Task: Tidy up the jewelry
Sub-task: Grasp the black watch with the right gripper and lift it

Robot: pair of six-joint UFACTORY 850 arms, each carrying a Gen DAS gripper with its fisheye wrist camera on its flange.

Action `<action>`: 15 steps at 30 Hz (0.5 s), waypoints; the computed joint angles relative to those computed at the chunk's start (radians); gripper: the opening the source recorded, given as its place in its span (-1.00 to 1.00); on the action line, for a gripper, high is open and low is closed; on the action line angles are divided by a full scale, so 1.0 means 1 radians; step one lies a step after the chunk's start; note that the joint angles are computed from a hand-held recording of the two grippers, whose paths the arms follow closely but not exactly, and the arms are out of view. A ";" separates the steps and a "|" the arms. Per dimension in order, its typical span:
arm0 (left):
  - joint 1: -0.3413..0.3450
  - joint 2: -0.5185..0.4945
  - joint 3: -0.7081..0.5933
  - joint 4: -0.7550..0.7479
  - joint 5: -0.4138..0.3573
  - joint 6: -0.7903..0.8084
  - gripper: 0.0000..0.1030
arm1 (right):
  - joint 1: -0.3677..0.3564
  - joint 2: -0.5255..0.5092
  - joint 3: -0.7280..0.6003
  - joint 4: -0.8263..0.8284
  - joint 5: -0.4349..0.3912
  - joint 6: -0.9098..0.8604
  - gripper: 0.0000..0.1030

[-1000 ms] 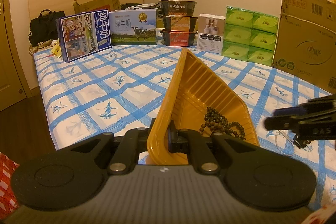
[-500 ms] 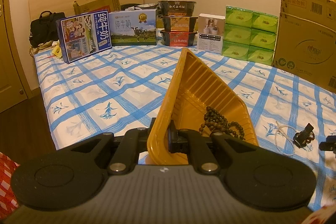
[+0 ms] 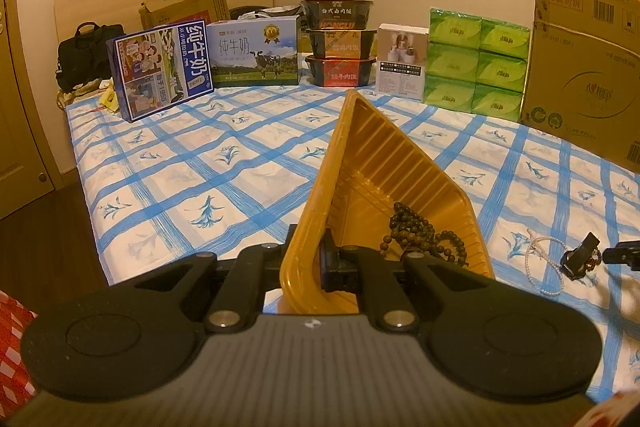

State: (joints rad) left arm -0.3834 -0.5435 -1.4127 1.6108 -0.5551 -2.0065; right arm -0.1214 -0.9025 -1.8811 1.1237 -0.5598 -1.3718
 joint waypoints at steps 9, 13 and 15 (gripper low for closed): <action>0.000 0.000 0.000 -0.003 0.000 0.004 -0.86 | 0.011 -0.078 -0.123 -0.055 -0.012 0.014 0.25; 0.000 0.001 0.000 -0.004 0.000 0.006 -0.86 | 0.010 -0.163 -0.265 -0.167 -0.086 0.124 0.25; 0.001 0.002 0.002 -0.005 0.000 0.006 -0.86 | 0.007 -0.206 -0.337 -0.206 -0.134 0.168 0.25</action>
State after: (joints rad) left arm -0.3820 -0.5417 -1.4111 1.6063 -0.5548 -2.0009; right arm -0.1141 -1.1089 -2.2182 0.9173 -0.6938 -1.2035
